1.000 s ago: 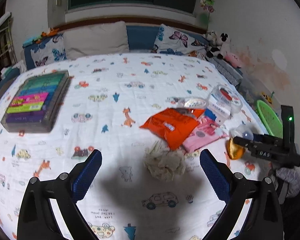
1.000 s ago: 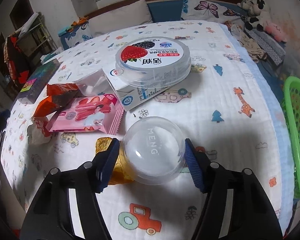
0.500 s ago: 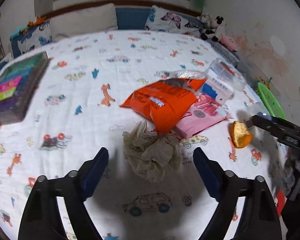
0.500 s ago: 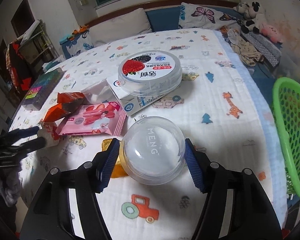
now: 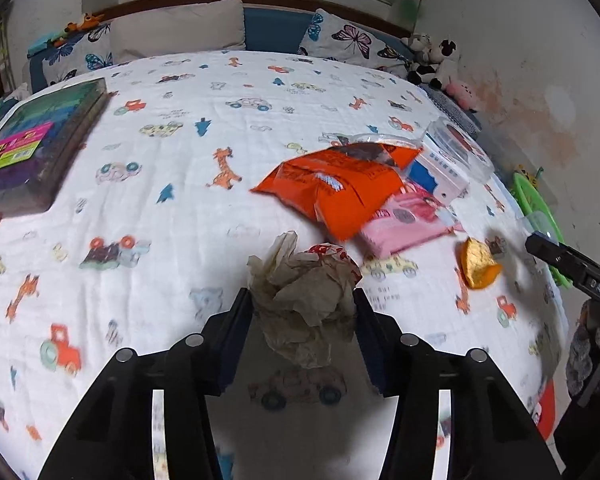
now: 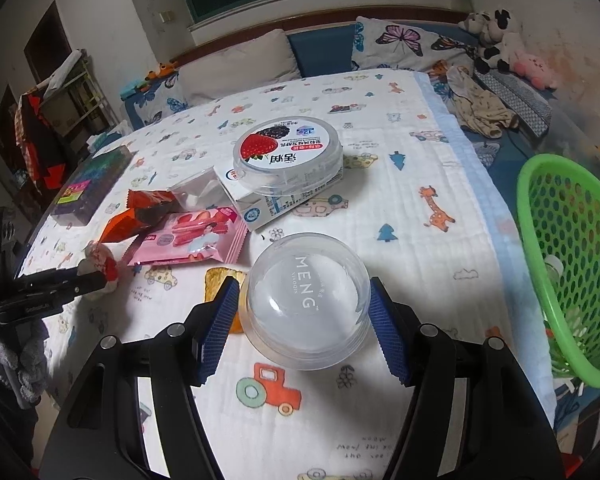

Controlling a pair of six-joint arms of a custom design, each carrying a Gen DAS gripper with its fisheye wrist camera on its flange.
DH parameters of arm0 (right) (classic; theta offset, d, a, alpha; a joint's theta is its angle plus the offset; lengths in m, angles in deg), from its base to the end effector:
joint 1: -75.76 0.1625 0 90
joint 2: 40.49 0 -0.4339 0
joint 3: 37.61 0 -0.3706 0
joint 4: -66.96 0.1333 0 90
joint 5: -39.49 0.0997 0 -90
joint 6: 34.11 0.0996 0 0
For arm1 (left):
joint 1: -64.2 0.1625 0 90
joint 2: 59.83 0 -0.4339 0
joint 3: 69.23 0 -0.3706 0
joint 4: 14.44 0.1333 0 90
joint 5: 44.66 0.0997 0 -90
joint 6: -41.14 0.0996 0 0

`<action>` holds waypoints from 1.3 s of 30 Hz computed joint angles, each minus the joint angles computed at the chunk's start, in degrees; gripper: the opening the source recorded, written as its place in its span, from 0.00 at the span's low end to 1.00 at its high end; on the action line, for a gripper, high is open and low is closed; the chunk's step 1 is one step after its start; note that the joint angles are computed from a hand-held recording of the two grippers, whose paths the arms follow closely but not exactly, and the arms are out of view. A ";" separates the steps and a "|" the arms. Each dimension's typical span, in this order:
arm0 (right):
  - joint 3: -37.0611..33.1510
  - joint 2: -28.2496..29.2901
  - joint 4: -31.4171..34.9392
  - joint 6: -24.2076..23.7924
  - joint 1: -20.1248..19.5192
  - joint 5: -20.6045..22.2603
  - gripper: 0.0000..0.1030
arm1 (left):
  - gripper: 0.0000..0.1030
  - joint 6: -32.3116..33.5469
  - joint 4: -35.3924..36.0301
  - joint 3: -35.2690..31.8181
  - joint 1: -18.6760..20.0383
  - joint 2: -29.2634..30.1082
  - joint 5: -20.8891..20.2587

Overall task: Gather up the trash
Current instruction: 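Grasp the clear plastic cup with the right gripper while the left grasps the crumpled tissue, then carry the clear cup and tissue over the green basket and open both grippers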

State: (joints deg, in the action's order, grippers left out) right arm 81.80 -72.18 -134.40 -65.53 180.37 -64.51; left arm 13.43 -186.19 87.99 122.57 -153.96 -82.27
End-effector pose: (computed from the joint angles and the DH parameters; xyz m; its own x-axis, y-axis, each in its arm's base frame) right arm 0.2353 -0.4699 -0.0284 -0.7017 -0.5909 0.3982 -0.6994 0.6778 -0.2267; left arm 0.0494 -0.3245 0.2391 -0.8088 -0.2828 -0.5157 0.1364 0.7626 -0.6323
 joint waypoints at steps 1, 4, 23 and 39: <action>0.46 -0.35 -0.26 -0.08 -0.12 0.20 0.63 | 0.47 -1.51 2.75 0.49 -1.04 -2.07 0.24; 1.59 -1.34 -1.02 -0.06 -0.60 0.49 0.63 | 0.47 -6.37 13.12 1.73 -5.06 -9.14 1.30; 4.02 -11.64 -6.05 -0.32 -8.93 -0.23 0.63 | 0.47 -2.64 10.10 -2.37 -16.99 -1.94 -1.38; -5.21 -12.27 5.18 3.14 -17.75 -4.75 0.63 | 0.47 17.26 -5.67 -21.96 -9.21 25.47 -11.29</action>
State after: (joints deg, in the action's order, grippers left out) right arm 76.60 -84.46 -129.22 -62.39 162.62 -69.25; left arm 30.69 -191.86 66.03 113.36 -128.49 -93.55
